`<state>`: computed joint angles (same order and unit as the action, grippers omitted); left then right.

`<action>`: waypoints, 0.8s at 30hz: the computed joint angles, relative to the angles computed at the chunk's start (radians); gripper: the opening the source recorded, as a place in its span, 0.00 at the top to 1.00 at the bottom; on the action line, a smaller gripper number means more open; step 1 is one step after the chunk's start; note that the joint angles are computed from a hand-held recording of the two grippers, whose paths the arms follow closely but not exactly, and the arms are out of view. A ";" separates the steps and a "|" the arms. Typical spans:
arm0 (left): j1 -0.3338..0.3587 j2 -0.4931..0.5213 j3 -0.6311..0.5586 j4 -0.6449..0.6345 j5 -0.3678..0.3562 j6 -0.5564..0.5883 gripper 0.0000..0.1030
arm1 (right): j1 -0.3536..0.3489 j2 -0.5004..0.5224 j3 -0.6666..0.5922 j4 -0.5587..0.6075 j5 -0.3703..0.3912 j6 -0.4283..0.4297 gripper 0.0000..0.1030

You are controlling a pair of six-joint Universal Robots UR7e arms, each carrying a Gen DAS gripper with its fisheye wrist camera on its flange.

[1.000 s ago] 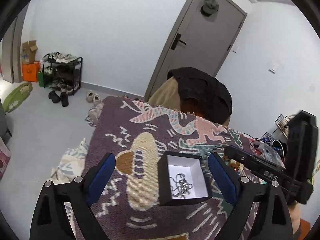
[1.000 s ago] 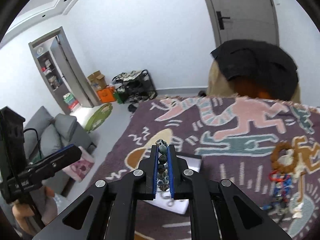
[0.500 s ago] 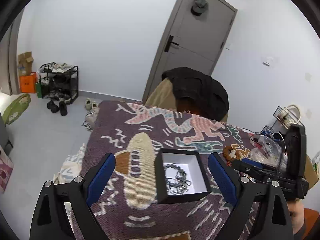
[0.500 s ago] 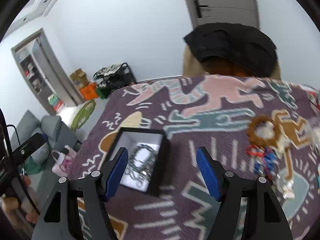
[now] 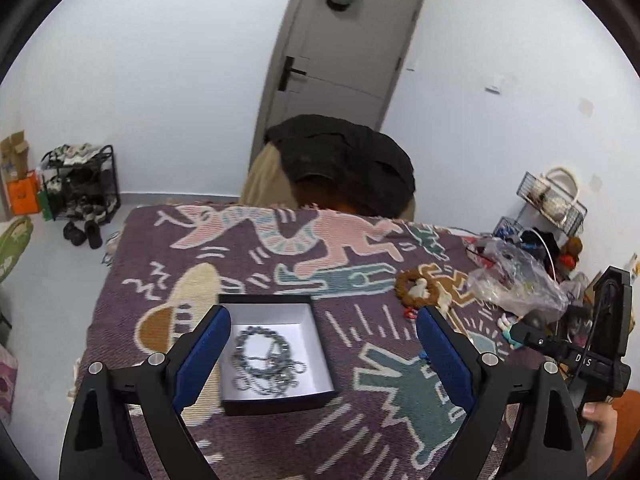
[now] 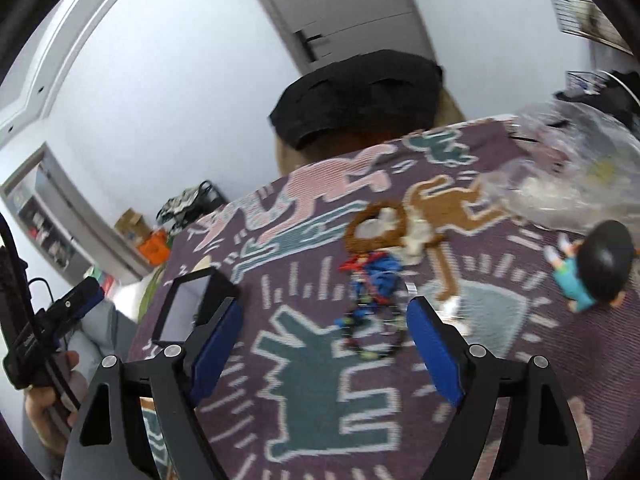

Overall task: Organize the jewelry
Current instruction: 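Move the left tool back to the pile and grasp a beaded bracelet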

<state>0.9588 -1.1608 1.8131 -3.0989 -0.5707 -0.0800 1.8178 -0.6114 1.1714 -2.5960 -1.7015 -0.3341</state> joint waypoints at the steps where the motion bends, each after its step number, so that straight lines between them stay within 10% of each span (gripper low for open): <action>1: -0.001 0.012 -0.011 0.009 -0.004 0.000 0.09 | -0.009 -0.007 0.009 -0.008 0.003 0.001 0.18; 8: -0.009 0.081 -0.078 0.051 -0.011 0.005 0.09 | -0.054 -0.029 0.034 -0.021 -0.002 0.024 0.21; 13: 0.002 0.135 -0.142 0.145 -0.046 -0.025 0.26 | -0.087 -0.025 0.024 0.016 -0.008 0.060 0.42; 24: 0.052 0.285 -0.304 0.352 -0.140 -0.077 0.44 | -0.136 -0.050 0.044 0.019 0.025 0.078 0.43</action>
